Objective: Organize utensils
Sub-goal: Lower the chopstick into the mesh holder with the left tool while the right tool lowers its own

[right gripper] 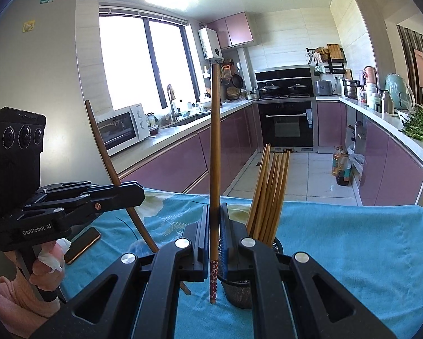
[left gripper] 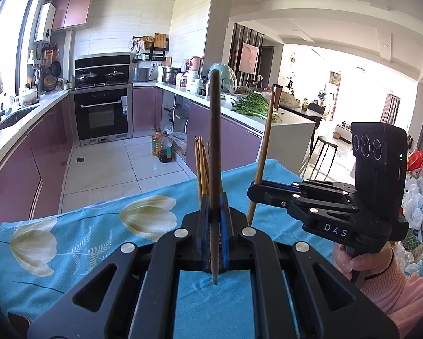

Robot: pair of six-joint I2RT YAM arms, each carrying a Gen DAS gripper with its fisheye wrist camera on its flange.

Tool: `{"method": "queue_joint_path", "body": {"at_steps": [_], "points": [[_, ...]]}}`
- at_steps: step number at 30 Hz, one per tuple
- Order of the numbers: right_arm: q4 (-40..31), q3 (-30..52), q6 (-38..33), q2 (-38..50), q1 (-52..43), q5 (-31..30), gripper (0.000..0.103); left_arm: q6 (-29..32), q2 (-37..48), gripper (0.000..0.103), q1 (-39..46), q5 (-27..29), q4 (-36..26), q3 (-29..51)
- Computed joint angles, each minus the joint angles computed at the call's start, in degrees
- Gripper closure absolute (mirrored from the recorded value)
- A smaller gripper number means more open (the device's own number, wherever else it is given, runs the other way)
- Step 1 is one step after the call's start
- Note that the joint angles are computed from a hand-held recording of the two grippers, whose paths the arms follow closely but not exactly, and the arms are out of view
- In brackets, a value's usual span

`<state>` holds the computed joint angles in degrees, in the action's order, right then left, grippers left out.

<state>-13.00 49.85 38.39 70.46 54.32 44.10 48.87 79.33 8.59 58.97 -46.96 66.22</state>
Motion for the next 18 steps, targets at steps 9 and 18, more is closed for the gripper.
{"method": "queue_joint_path", "body": {"at_steps": [9,18], "points": [[0.29,0.47,-0.88,-0.13,-0.28,0.43,0.097,-1.94,-1.19,0.096,-0.15,1.94,1.43,0.95],[0.92,0.96,-2.84,-0.66,-0.23,1.48,0.097,-4.21,-2.42,0.096,-0.72,4.0,3.24,1.25]]}}
